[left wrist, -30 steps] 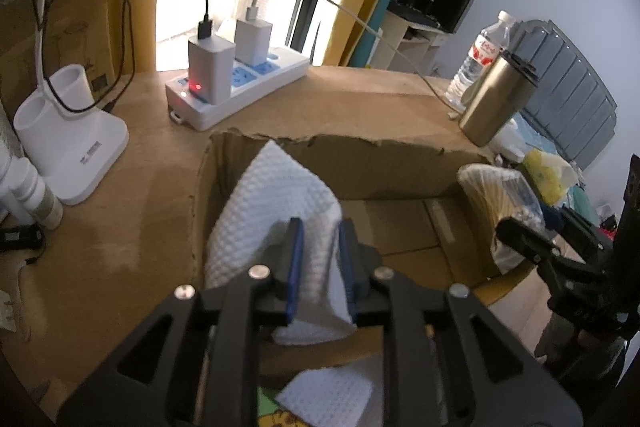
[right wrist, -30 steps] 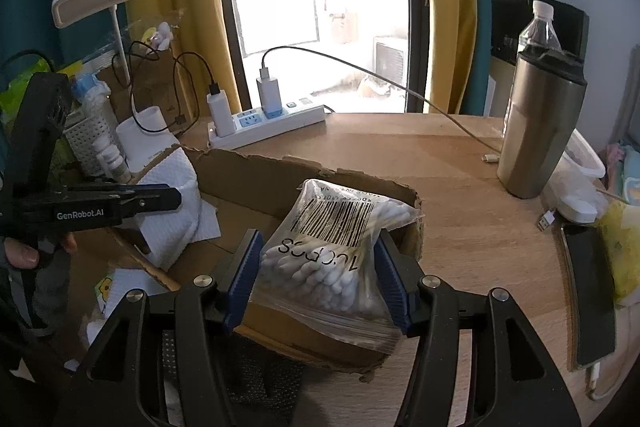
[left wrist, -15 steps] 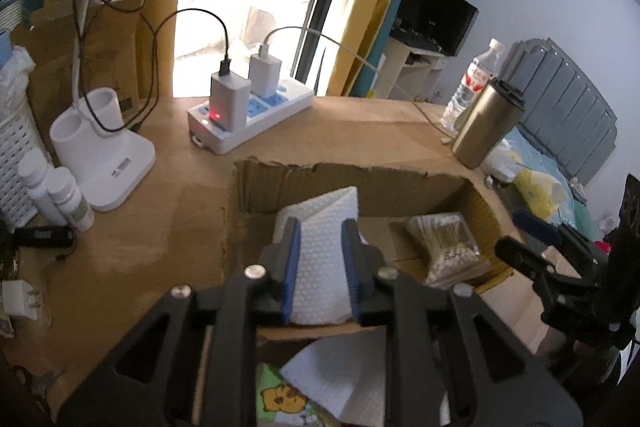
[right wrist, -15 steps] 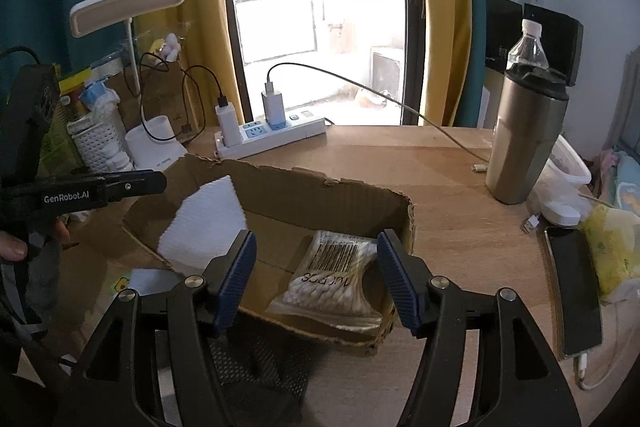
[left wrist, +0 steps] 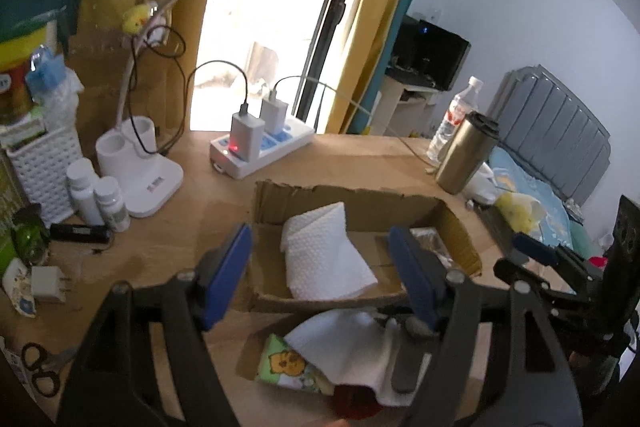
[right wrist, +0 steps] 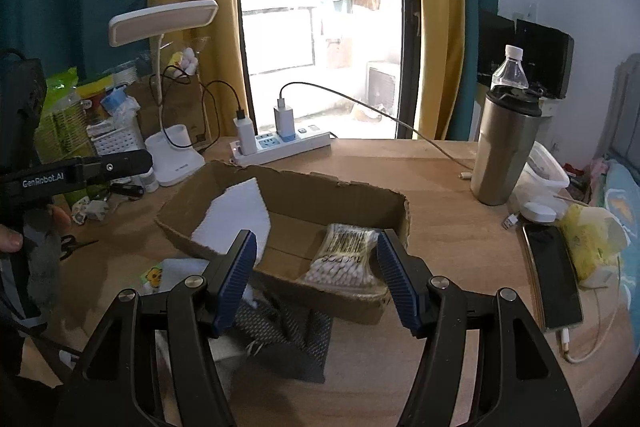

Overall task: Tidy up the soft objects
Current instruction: 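Open the right gripper to release the bag and withdraw, then grasp the brown teddy bear with the left gripper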

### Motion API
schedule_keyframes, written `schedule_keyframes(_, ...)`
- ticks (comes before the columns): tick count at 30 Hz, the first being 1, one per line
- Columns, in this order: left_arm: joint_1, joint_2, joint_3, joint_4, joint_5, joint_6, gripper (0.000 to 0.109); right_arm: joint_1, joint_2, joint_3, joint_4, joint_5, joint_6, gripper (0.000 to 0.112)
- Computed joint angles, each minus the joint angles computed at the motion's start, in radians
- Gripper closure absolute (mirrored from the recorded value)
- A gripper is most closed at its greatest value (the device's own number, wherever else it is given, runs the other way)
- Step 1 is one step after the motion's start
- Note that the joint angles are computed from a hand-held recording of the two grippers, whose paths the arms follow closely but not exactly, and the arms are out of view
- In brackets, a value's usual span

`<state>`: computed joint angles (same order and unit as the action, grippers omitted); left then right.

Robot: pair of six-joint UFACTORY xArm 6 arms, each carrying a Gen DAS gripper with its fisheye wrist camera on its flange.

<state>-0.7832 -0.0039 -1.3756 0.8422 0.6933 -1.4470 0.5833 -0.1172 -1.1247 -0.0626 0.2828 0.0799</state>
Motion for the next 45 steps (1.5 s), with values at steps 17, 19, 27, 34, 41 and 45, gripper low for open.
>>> schedule_keyframes(17,-0.125,-0.07,0.057,0.111,0.095,-0.072,0.035,0.023,-0.136,0.108,-0.135,0.006,0.156,0.031)
schedule_keyframes(19,-0.141,-0.076,0.064,0.119,0.105,-0.077,0.035,0.029,-0.149,0.12,-0.144,0.007,0.166,0.03)
schedule_keyframes(27,-0.19,-0.101,0.106,0.134,0.147,-0.12,0.035,0.047,-0.19,0.169,-0.162,0.016,0.187,0.03)
schedule_keyframes(34,-0.226,-0.1,0.127,0.119,0.179,-0.142,0.035,0.053,-0.239,0.234,-0.145,0.013,0.174,0.03)
schedule_keyframes(41,-0.261,-0.06,0.106,0.049,0.216,-0.094,0.035,0.045,-0.281,0.307,-0.07,-0.036,0.14,0.03)
schedule_keyframes(45,-0.263,-0.018,0.09,-0.014,0.213,-0.059,0.035,0.033,-0.305,0.338,-0.027,-0.056,0.11,0.03)
